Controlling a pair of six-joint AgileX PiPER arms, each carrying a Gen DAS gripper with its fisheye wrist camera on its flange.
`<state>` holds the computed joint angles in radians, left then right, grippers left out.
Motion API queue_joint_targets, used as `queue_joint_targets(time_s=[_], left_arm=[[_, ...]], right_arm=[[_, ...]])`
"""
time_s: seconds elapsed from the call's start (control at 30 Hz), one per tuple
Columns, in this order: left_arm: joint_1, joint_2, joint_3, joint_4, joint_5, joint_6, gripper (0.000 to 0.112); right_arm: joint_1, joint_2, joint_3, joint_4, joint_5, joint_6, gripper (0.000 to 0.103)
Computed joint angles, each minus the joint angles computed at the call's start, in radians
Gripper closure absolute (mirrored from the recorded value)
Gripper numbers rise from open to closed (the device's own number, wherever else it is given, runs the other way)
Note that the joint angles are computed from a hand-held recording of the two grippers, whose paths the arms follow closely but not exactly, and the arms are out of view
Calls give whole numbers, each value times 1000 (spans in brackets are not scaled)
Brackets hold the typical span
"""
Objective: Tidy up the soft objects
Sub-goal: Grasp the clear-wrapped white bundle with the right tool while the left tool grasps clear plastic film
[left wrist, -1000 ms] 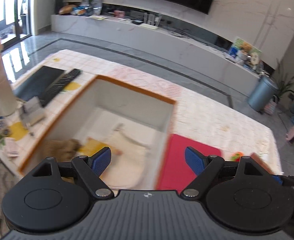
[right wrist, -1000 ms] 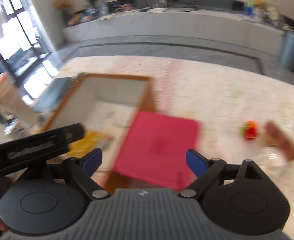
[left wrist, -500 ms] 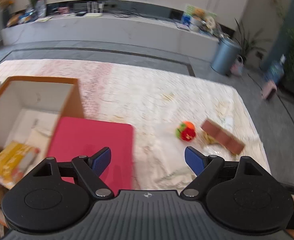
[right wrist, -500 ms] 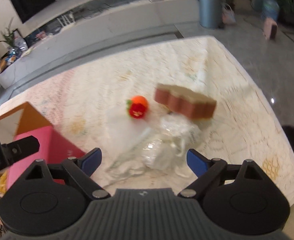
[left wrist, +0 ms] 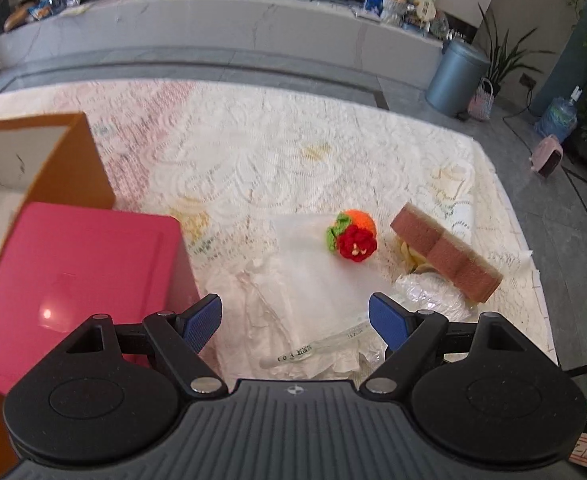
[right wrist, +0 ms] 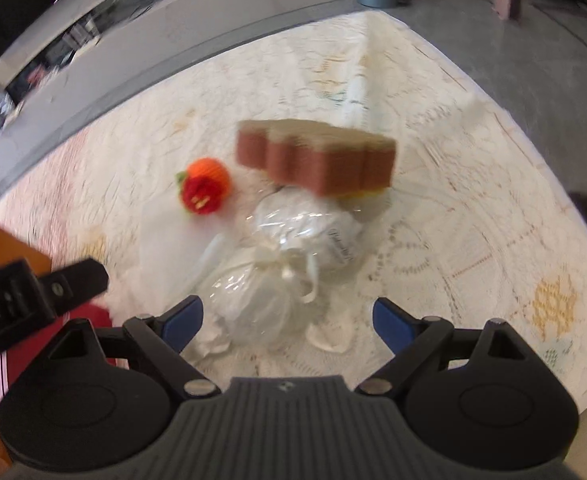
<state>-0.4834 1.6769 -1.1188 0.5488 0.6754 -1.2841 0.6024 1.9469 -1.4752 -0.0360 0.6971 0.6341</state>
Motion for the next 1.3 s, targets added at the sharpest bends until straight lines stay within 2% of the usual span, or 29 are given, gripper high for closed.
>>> queue_joint_targets(time_s=[0.07, 0.13, 0.23, 0.3, 0.4, 0.43, 0.47, 0.53, 0.6, 0.63, 0.77, 0.9, 0.97, 1.03, 1.13, 1.2, 1.3], left_arm=[[-5, 13, 5, 42, -28, 7, 15], [-17, 37, -22, 67, 1, 6, 15], [-24, 61, -43, 75, 6, 10, 15], [-35, 79, -65, 84, 32, 5, 15], [-36, 81, -60, 102, 30, -11, 15], [-35, 77, -55, 102, 25, -9, 15], [-36, 74, -53, 102, 22, -7, 15], [-33, 72, -54, 92, 28, 4, 15], [-35, 67, -54, 86, 33, 3, 15], [-38, 59, -50, 87, 33, -1, 15], [-64, 45, -52, 120, 51, -73, 14], [-96, 70, -84, 133, 60, -149, 14], [-112, 102, -104, 148, 69, -171, 14], [-134, 140, -115, 211, 97, -283, 14], [-147, 207, -149, 239, 138, -387, 14], [-146, 254, -176, 252, 126, -368, 14], [-157, 341, -252, 271, 178, -321, 14]], right_arm=[[-1, 23, -11, -1, 4, -8, 13], [-2, 52, -30, 16, 7, -25, 13], [-4, 91, -62, 44, 8, -46, 13], [-3, 115, -84, 59, 0, -47, 10], [7, 152, -113, 53, -21, -29, 8], [16, 151, -106, 20, -39, -19, 12], [22, 143, -97, 11, -51, -36, 29], [20, 102, -44, 57, -96, -99, 53], [19, 41, 38, 50, -153, -102, 55], [19, 16, 65, 17, -155, -82, 56], [38, -91, 185, -203, -78, 118, 56], [48, -89, 200, -311, 75, 214, 48], [29, -89, 215, -288, 56, 212, 40], [25, -88, 219, -282, 35, 206, 37], [47, -57, 181, -301, 67, 207, 32], [53, -32, 153, -294, 79, 190, 29], [48, -26, 153, -290, 72, 183, 28]])
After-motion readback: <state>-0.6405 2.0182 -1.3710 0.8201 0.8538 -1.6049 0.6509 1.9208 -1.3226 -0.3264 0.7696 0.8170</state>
